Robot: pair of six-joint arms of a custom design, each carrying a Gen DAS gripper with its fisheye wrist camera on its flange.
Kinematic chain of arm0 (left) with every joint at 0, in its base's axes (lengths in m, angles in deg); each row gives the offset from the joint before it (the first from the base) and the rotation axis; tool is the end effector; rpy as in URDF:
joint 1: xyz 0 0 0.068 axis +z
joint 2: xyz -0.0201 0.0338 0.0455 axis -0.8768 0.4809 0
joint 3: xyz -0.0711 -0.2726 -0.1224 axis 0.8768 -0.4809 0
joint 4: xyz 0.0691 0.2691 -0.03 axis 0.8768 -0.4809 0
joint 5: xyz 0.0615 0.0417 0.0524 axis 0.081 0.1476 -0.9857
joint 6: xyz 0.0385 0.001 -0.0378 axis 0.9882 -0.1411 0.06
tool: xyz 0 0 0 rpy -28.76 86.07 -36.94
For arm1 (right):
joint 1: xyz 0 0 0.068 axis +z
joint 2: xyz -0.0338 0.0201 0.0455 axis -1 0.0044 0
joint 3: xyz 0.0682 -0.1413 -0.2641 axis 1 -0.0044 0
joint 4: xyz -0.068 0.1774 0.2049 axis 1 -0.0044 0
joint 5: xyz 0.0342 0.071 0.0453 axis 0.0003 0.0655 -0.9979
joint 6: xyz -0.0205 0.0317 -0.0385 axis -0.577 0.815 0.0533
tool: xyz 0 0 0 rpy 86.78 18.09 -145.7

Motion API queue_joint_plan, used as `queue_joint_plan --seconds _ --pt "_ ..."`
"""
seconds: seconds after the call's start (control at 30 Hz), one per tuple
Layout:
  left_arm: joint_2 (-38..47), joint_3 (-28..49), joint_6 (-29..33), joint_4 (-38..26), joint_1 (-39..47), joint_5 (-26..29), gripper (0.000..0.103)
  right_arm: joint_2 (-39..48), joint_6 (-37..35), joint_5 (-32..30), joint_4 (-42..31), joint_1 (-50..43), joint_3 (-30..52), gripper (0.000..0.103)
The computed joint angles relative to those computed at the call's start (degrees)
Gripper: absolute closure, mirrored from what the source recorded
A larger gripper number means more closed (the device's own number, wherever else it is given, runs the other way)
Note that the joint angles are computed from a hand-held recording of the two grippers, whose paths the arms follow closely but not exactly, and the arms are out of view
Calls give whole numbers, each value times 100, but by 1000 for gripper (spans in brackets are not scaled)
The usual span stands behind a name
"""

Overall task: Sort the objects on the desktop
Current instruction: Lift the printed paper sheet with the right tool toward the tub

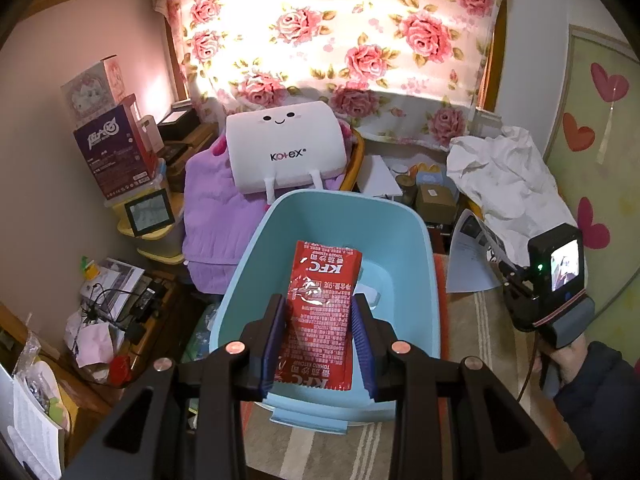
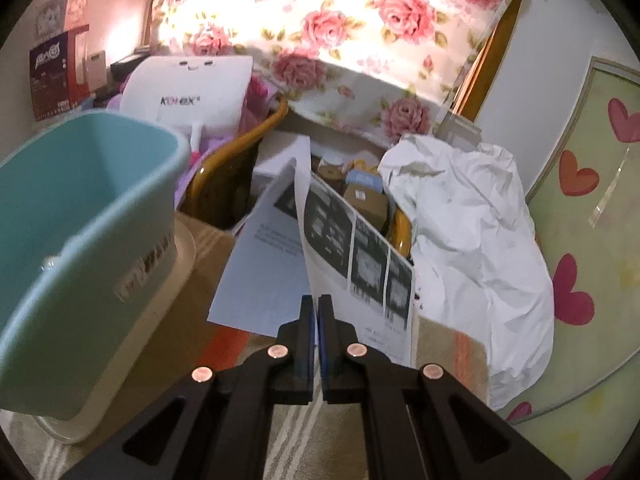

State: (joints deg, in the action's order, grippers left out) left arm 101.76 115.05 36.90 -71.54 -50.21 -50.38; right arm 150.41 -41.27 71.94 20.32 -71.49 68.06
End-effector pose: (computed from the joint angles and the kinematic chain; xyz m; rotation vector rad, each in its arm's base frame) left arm 0.2927 0.0456 0.3578 0.4513 2.3183 -0.0858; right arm 0.2847 0.0716 0.1773 0.5156 2.3043 -0.4105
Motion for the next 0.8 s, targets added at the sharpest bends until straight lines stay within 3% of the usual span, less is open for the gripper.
queue_joint_plan --seconds 0.8 --pt "72 282 -26 -105 52 352 68 -1314 472 627 -3122 789 1918 103"
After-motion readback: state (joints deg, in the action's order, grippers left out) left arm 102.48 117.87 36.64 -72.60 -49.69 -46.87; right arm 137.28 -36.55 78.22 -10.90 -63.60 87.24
